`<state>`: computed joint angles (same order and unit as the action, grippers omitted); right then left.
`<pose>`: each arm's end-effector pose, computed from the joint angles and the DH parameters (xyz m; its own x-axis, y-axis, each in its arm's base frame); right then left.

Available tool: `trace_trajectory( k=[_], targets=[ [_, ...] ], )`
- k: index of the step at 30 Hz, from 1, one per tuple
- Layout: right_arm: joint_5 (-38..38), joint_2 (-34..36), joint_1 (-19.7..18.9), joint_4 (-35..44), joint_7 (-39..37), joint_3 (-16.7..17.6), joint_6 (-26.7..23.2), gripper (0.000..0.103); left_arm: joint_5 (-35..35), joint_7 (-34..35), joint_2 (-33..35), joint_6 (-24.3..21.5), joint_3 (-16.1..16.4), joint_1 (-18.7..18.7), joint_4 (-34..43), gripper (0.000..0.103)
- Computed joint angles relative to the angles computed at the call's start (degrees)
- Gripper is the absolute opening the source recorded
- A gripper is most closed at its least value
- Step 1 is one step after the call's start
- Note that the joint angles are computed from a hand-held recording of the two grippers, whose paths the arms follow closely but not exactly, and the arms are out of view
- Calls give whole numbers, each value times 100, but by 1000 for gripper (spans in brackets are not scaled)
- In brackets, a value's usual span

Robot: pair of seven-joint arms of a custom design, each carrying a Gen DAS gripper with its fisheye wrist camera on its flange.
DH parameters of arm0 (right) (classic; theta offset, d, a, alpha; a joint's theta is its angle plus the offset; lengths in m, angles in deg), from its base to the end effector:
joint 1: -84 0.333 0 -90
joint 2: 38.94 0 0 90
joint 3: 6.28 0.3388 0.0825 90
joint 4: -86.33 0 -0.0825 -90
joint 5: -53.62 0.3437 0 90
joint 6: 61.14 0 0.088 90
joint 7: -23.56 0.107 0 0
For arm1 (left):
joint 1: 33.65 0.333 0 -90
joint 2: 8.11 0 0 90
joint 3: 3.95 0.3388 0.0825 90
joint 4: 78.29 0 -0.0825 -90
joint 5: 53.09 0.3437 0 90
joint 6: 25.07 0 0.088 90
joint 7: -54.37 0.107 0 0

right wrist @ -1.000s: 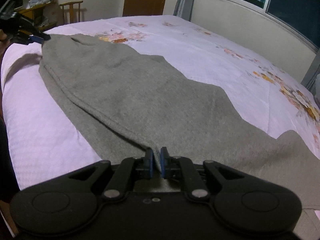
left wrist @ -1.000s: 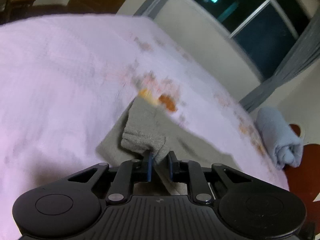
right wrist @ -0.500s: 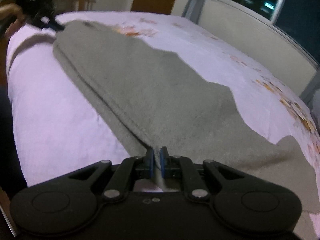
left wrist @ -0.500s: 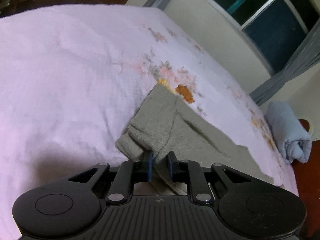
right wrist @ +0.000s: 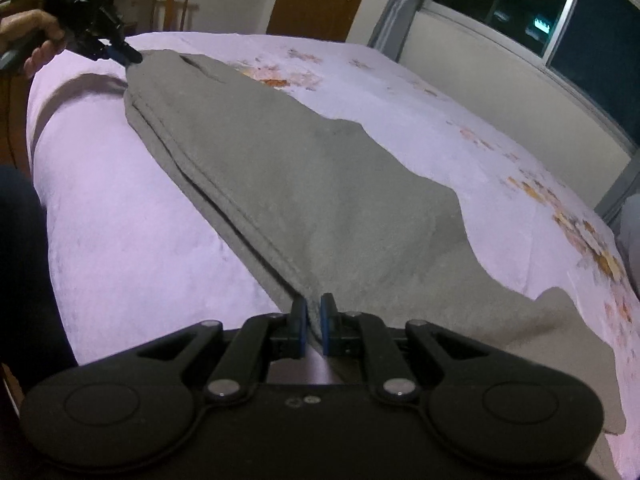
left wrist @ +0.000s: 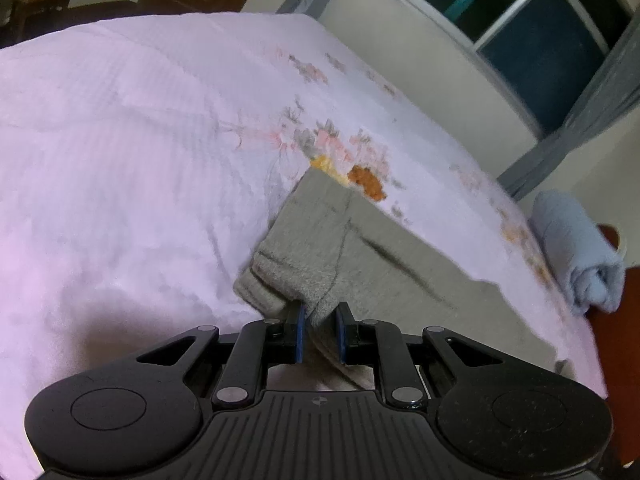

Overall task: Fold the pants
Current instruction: 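Lift the waistband with both grippers and fold it over toward the pant cuffs, then open both grippers and release the folded pants onto the bed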

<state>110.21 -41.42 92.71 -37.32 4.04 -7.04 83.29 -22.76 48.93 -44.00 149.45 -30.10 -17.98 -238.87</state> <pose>0.5215 0.0649 0.5006 0.8871 -0.3367 0.3158 -0.0588 -0.7609 -0.6462 0.3288 -0.1162 0.4849 0.5624 -0.6368 0.5274 -0.3310 -0.7579 -0.5622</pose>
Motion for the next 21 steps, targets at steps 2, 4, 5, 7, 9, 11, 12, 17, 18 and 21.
trace_trajectory(
  k=[2,4,5,7,9,11,12,17,18,21],
  targets=[
    [64,110,24,-17,10,32,91,2,22,-13,63,-84,-56,28,53,17],
    [224,107,41,-82,-134,63,216,4,58,-35,71,-248,-98,13,117,19],
    [315,68,53,-134,-238,75,295,5,96,-18,65,-431,-123,-31,190,23],
    [732,-74,95,-278,-742,79,587,22,122,-60,32,-1037,-167,-193,377,54],
    [1286,-269,58,-343,-1084,-60,488,60,254,-168,-134,-1968,-423,-289,645,92],
    [1461,-392,-73,-298,-920,-238,198,72,474,-156,-183,-2907,-802,-394,1037,92],
    [1524,-421,-150,-250,-788,-318,124,72,560,-173,-143,-3107,-888,-476,1172,92],
    [1913,56,-676,566,656,-667,-295,73,1490,-707,779,-3947,-2002,-290,2303,97],
    [1943,296,-811,865,1261,-696,-306,73,1697,-976,1050,-4036,-2245,-162,2544,97],
    [1715,1147,-1225,1919,3167,-728,-533,73,2478,-1761,2200,-4704,-3207,323,3456,97]
  ],
)
